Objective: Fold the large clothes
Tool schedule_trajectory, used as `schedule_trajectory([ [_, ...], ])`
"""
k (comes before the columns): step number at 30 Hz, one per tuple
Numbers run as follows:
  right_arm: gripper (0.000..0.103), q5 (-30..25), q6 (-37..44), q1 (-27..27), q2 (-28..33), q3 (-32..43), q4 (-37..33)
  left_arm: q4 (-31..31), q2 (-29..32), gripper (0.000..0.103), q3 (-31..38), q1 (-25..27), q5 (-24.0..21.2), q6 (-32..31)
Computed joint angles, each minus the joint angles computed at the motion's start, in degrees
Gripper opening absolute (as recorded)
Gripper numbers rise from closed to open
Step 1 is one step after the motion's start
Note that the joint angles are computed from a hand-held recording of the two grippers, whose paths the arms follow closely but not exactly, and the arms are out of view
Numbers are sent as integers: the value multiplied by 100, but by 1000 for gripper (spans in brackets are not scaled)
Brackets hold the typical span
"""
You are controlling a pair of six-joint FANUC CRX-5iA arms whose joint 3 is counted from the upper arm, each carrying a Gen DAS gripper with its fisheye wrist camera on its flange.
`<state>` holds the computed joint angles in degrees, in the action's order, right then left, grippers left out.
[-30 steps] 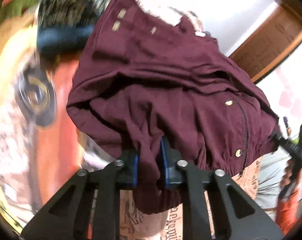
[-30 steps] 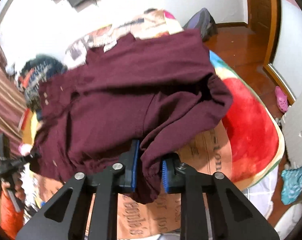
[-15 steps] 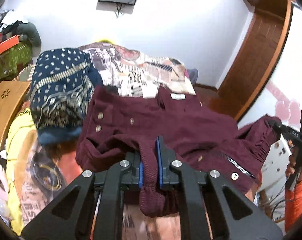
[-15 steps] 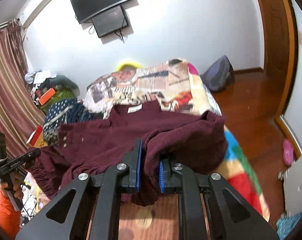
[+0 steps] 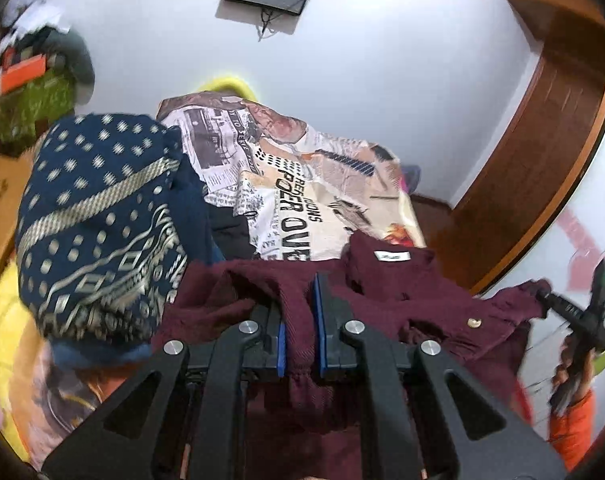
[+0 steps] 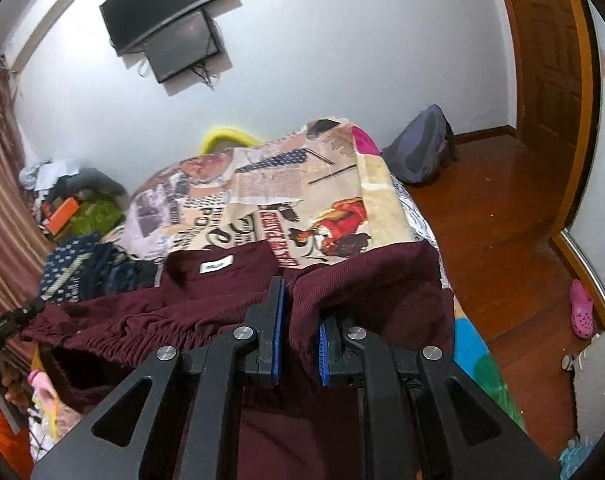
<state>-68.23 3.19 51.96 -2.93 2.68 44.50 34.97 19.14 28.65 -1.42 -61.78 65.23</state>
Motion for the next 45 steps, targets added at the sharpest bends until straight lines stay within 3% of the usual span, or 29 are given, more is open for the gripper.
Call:
schedule_trajectory([
  [10,15,-161,461,-382,323,200,-834,-1284,899,12,1260,-392,-477,635],
  [13,16,-320,577,-291,368,248,-756,-1697,876,21,1290,-531,-445,493],
  [17,27,-590,951,-305,492,571,-996,-1830,688,60,1062,-656,-312,204],
  [20,40,-803,1071,-225,519,749,-995,-1925,388,66,704,-764,19,114],
  [24,56,-1138,1136,82,541,870,-569,-1691,249,69,635,-759,-75,37],
  [26,58,-1266,1203,238,575,945,-367,-1533,195,69,622,-718,-124,126],
  [30,66,-1407,1420,490,668,1110,-113,-1317,-193,73,138,-671,420,94],
  [32,72,-1403,1508,613,717,1150,-23,-1317,-424,84,-161,-691,766,-1],
  [36,72,-1330,1780,666,898,1320,-203,-1215,-727,88,-666,-744,993,-442],
  [42,72,-1411,1970,751,1206,1558,-784,-1517,-818,88,-1007,-897,503,-563],
  [45,72,-1565,1981,837,1268,1566,-997,-1568,-950,88,-1377,-923,521,-557],
])
